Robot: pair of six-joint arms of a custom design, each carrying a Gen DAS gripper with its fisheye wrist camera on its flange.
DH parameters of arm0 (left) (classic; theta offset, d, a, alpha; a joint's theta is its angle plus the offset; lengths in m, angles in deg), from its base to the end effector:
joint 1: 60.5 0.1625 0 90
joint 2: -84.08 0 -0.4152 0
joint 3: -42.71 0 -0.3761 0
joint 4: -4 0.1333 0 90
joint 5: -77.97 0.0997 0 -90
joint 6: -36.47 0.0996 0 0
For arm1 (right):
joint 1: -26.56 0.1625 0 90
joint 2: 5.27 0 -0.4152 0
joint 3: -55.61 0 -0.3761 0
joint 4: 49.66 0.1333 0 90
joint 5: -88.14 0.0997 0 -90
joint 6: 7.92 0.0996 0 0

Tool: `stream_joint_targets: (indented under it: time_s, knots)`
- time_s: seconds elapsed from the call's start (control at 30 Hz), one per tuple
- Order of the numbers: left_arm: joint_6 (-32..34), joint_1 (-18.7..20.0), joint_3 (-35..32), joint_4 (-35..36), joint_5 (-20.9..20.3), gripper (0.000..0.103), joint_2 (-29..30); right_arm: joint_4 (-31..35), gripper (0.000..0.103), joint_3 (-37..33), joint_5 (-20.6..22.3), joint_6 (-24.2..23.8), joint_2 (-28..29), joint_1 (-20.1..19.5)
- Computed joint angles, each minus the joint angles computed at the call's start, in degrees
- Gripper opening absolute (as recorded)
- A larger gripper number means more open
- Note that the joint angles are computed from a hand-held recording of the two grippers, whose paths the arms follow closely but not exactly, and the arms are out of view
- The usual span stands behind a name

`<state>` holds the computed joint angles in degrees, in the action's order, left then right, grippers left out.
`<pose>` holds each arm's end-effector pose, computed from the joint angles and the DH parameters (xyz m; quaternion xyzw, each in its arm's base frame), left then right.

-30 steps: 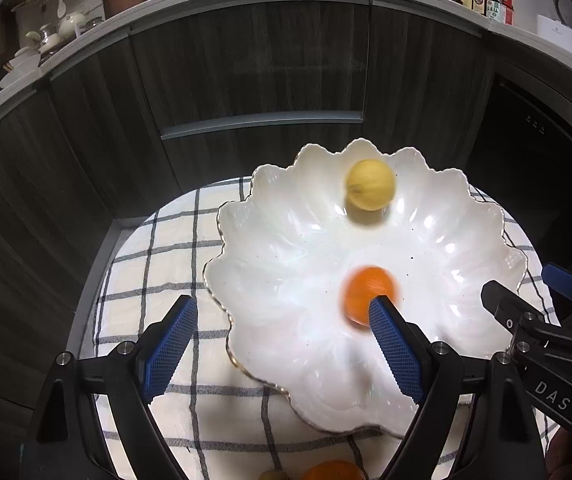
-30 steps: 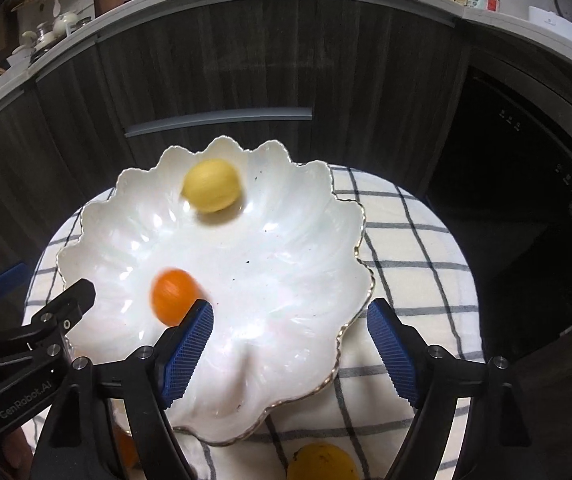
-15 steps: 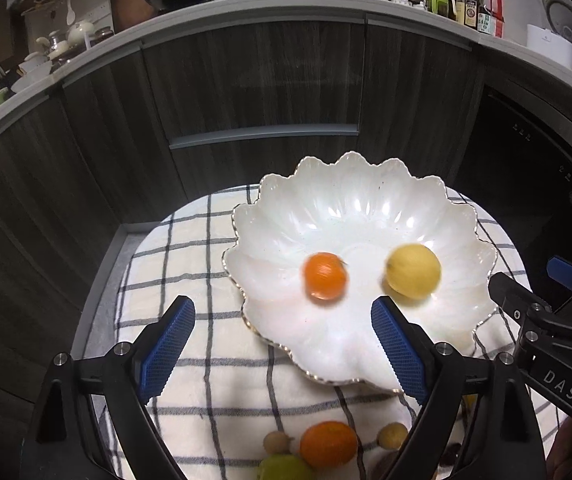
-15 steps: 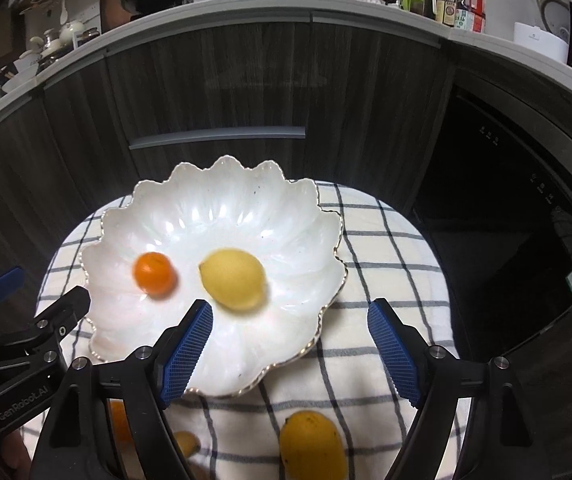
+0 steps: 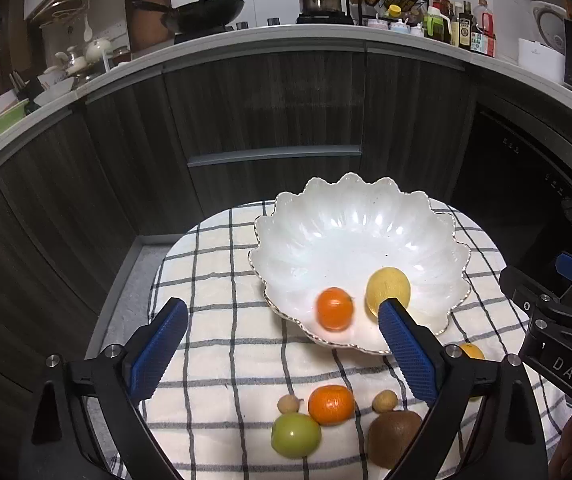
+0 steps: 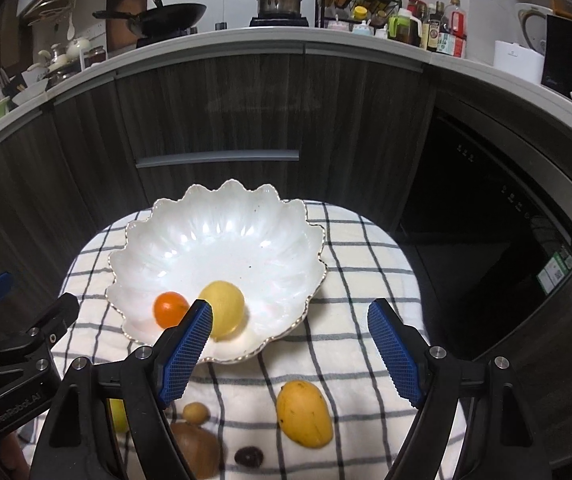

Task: Organize fruits
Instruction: 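Withdraw both tools from the bowl back over the fruits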

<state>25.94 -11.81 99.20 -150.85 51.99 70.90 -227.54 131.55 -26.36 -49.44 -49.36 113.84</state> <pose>-0.3519 -0.7380 -0.0048 0.1256 0.8294 -0.3701 0.3991 0.0564 -0.7521 0.2850 0.1926 -0.8468 0.3547 0.3464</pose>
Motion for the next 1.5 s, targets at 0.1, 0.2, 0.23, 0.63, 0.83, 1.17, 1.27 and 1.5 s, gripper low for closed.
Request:
stream_joint_targets:
  time_s: [0.1, 0.2, 0.23, 0.63, 0.83, 1.17, 1.27, 1.5]
  knots:
    - [-0.6, -0.74, 2.45, -0.86, 0.25, 0.099, -1.18, -1.44, 0.086, 2.61, 0.38, 0.18, -1.71, -0.12]
    - [-1.71, -1.44, 4.85, -1.09, 0.62, 0.099, -2.24, -2.4, 0.086, 4.87, 0.69, 0.19, -3.17, -0.24]
    - [-2.21, -1.62, 5.71, -1.13, 0.57, 0.099, -2.6, -2.59, 0.086, 5.41, 0.77, 0.17, -3.51, -0.25]
    - [-8.81, -4.23, 14.42, -1.19, -0.34, 0.101, -5.44, -8.14, 0.086, 13.73, 0.97, -2.47, -8.63, -1.48]
    - [-11.13, -5.17, 17.17, -1.09, -1.81, 0.101, -5.35, -10.13, 0.086, 18.23, 0.75, -2.68, -11.17, -3.34]
    - [-15.13, -6.25, 20.48, -0.3, -4.83, 0.101, -4.6, -11.1, 0.086, 23.83, 0.56, -2.42, -14.32, -6.63]
    - [-16.61, -6.27, 20.75, 0.83, -5.26, 0.101, -4.08, -11.0, 0.086, 24.87, 0.2, -2.3, -14.8, -7.35]
    - [-18.11, -6.32, 21.25, 2.04, -6.43, 0.1, -2.99, -12.27, 0.086, 27.69, 0.21, -2.28, -15.83, -8.96]
